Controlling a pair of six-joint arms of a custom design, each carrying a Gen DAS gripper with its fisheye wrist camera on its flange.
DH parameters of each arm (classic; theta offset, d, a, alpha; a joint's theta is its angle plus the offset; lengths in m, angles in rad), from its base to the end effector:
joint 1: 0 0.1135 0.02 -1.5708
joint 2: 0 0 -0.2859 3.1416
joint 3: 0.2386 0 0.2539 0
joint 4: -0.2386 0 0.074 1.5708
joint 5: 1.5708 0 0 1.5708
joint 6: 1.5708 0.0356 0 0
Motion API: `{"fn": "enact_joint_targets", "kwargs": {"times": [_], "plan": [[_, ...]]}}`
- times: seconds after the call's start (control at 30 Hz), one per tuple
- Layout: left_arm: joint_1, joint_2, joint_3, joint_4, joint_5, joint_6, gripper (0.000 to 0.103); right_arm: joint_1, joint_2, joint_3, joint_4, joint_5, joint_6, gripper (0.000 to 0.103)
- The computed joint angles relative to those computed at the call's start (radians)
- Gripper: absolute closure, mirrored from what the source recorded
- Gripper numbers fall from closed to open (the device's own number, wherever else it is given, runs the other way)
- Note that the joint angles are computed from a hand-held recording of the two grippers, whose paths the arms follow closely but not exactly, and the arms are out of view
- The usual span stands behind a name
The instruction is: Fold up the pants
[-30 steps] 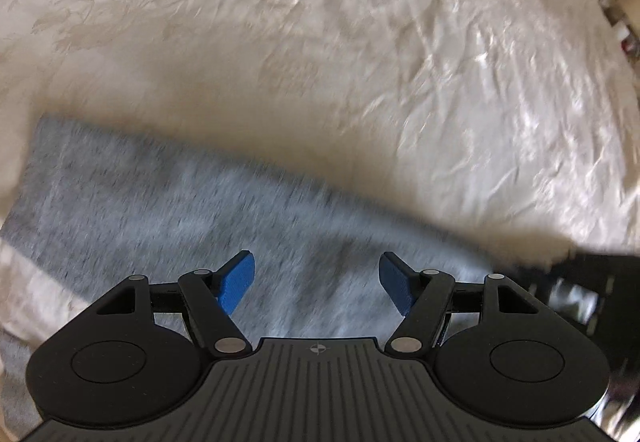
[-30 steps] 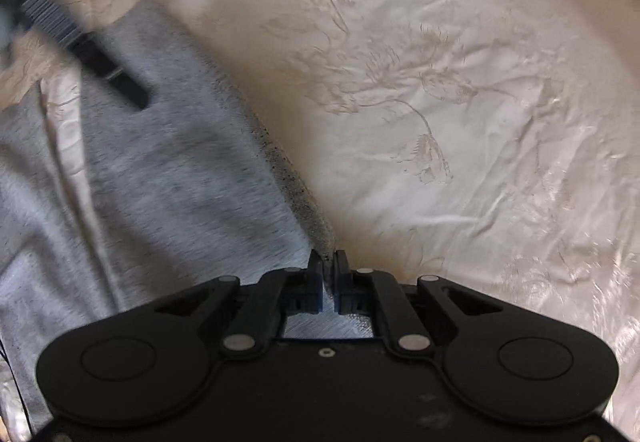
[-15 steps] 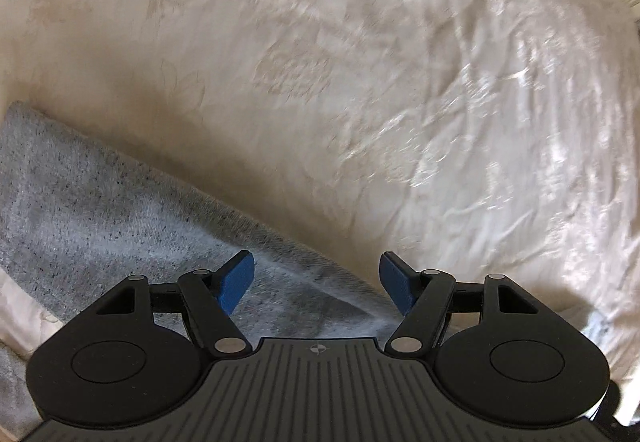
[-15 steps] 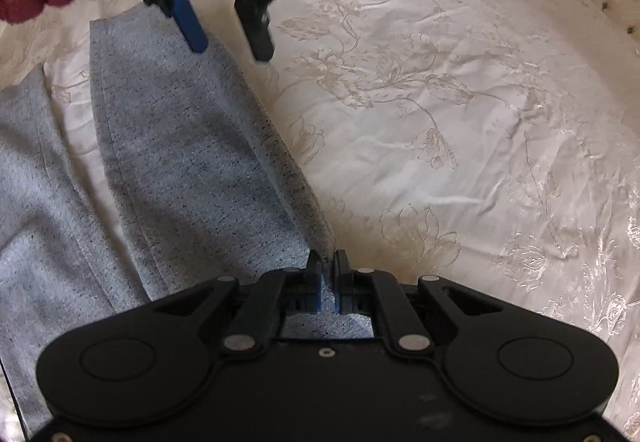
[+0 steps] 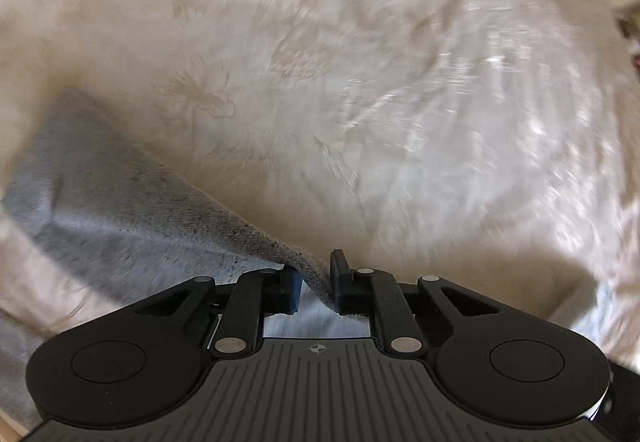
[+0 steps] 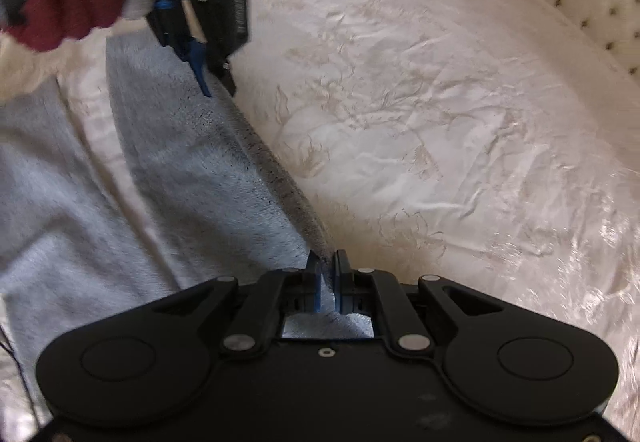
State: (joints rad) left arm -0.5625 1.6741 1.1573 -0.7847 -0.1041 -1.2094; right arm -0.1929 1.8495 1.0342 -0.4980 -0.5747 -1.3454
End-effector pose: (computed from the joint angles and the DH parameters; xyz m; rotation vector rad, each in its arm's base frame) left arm 0.2750 -0.1690 0.2227 -0.9359 2.7279 -0.2076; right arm 0.3354 -0.0458 0.1495 -1.4683 2.0809 0.3112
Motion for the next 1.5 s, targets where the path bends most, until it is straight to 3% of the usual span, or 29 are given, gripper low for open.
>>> {"fn": "enact_joint_targets", "kwargs": {"times": [0.1,0.27,0.43,0.6,0.73,0.87,1.1,1.17,1.33,1.43,1.5], "plan": [[-0.158,-0.132,-0.046,-0.077,-0.089,-0.111,0.088,-0.07,-0.12,-0.09,-0.045,-0.033,-0.046,0.095],[-0.414,-0.167,-0.025,-0.21,-0.182,-0.327,0.089,-0.198,-0.265,-0.221,-0.127,-0.037,-0.165,0.094],[-0.563,-0.134,-0.081,-0.197,-0.113,-0.502,0.089,-0.279,-0.307,-0.335,-0.131,0.026,-0.219,0.094],[-0.614,-0.074,-0.147,-0.127,-0.037,-0.558,0.09,-0.313,-0.281,-0.421,-0.062,0.104,-0.201,0.094],[-0.615,-0.055,-0.207,-0.063,0.01,-0.572,0.09,-0.344,-0.251,-0.446,-0.035,0.132,-0.12,0.093],[-0.616,-0.095,-0.233,-0.042,0.0,-0.598,0.089,-0.385,-0.23,-0.397,-0.109,0.113,-0.062,0.081],[-0.614,-0.093,-0.091,-0.166,-0.118,-0.499,0.088,-0.462,-0.244,-0.396,-0.17,0.108,-0.105,0.085],[-0.59,-0.077,-0.058,-0.183,-0.144,-0.446,0.087,-0.486,-0.254,-0.377,-0.191,0.086,-0.066,0.084],[-0.602,0.039,0.024,-0.161,-0.164,-0.379,0.086,-0.522,-0.274,-0.308,-0.189,0.017,0.118,0.062],[-0.58,0.095,0.018,-0.084,-0.13,-0.336,0.086,-0.514,-0.279,-0.27,-0.114,-0.008,0.285,0.05],[-0.561,0.129,-0.005,-0.024,-0.069,-0.321,0.086,-0.498,-0.27,-0.24,-0.027,0.001,0.431,0.036]]}}
